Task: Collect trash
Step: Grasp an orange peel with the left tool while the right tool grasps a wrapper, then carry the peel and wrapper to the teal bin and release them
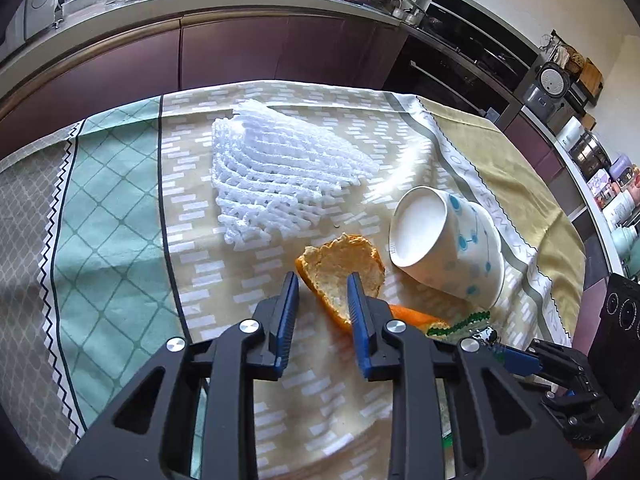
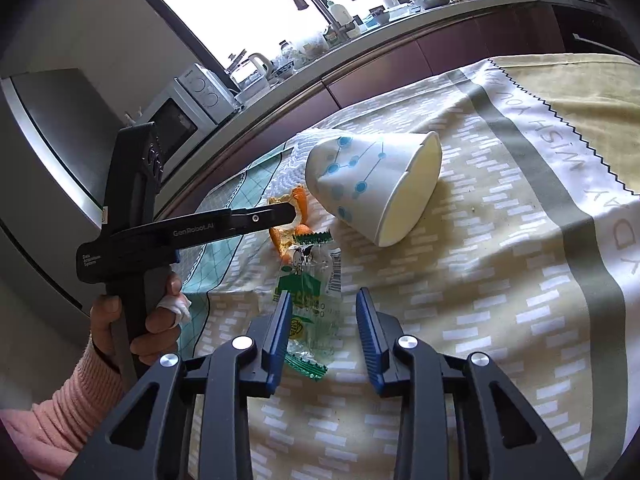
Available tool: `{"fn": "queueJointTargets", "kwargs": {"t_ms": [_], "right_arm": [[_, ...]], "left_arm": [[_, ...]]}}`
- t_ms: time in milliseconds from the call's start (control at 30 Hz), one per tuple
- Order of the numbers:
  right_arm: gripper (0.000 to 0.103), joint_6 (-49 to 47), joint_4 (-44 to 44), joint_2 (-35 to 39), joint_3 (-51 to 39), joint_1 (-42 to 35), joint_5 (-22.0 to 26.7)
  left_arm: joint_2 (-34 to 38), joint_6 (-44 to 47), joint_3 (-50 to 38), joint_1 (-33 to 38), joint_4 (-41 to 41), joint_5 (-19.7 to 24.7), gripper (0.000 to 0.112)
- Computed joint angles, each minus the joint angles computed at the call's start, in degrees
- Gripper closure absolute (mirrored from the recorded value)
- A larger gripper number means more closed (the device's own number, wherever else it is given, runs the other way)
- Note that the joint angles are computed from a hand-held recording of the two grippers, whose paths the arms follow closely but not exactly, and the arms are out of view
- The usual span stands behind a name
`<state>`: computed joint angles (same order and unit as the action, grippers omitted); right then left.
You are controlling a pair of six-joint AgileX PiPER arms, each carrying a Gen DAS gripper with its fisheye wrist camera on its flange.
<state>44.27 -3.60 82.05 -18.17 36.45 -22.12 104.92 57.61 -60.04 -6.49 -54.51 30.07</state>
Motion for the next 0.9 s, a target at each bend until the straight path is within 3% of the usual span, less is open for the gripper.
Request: {"fn": "queueJointTargets", "kwargs": {"t_ms": [200, 400, 733, 900], "right_arm": [[0.088, 0.13, -0.45, 0.44, -0.25, 0.64, -0.08], [0.094, -4.94, 4.88, -1.24, -0.19, 2.86, 1.02], [0.096, -17.55, 18.7, -6.47, -0.55, 7.81, 3.6], [0.096, -21.66, 22.48, -6.64, -2.32, 9.66, 4.46]], "left_arm": [[-1.12, 3.77, 1.94, 0.04, -3.22, -0.62, 0.105], [-5.44, 9.88, 6.7, 1.2, -7.66, -0.93, 0.107], [-15.08, 19.17, 15.28, 10.72, -13.93, 5.03, 0.108], [-19.12, 22.17, 17.93, 19.59, -13.87, 11.26, 0.108]]}}
